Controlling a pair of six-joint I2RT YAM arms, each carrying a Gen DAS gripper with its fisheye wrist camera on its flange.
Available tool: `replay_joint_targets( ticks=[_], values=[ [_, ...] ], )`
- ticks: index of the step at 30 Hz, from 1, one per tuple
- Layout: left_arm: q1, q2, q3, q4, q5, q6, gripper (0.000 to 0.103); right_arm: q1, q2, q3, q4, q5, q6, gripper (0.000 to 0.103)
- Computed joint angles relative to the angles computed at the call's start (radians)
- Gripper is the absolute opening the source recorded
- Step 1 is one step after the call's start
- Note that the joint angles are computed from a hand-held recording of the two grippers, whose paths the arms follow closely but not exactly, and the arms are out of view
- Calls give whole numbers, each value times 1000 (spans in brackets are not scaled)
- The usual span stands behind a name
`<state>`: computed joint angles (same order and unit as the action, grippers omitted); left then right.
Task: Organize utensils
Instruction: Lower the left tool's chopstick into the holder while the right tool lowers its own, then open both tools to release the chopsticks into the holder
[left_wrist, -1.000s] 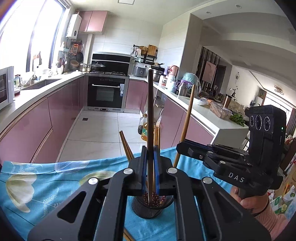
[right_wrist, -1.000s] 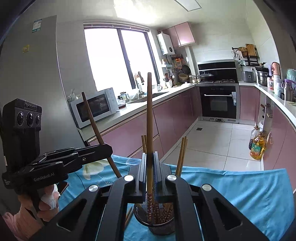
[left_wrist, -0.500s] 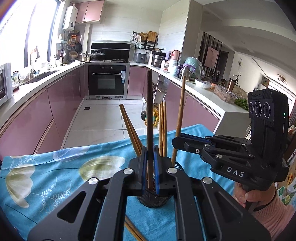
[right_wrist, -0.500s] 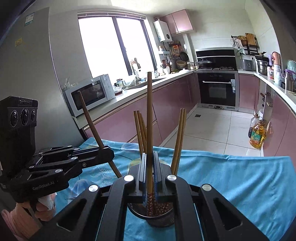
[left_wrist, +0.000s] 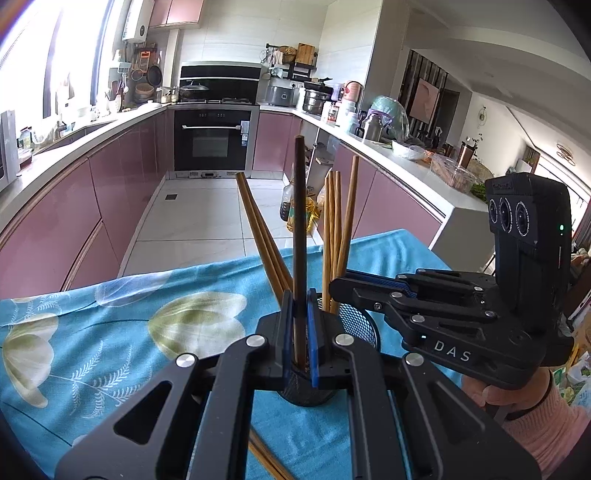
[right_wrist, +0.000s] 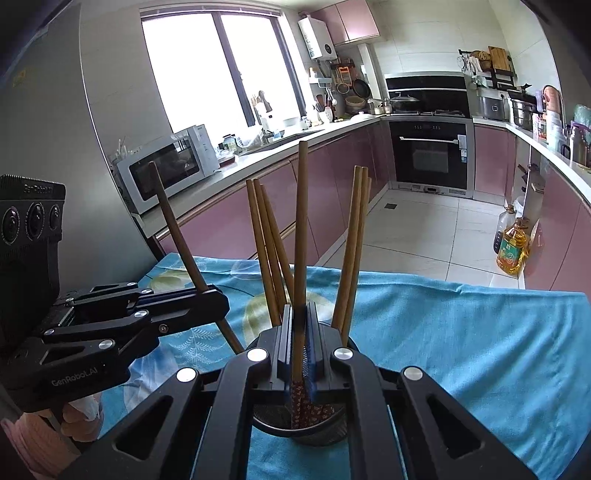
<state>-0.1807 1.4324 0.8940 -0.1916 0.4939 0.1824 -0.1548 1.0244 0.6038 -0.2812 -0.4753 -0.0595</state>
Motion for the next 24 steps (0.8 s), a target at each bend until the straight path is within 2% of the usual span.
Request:
replay_joint_targets(
  ticks=[9, 15, 17, 20, 21, 24],
  values=[
    [-1, 31, -7, 37, -9, -27, 8, -4, 19, 8, 3, -1, 11, 8],
    [8, 8, -47, 68, -12, -37, 17, -5, -11, -9, -7, -10, 8, 10],
    [13, -16, -75, 87, -20, -41, 27, -4, -34, -18, -16, -10, 9, 14],
    [32, -67, -131, 119, -32, -44, 38, -12, -98, -38, -42, -24, 6, 25],
    [44, -87, -152, 129, -29, -43, 40, -18, -125, -46, -54, -32, 2, 28],
    [94, -156, -223, 158, -19, -35, 53, -26, -233, -78, -109, -55, -17, 36]
  ],
)
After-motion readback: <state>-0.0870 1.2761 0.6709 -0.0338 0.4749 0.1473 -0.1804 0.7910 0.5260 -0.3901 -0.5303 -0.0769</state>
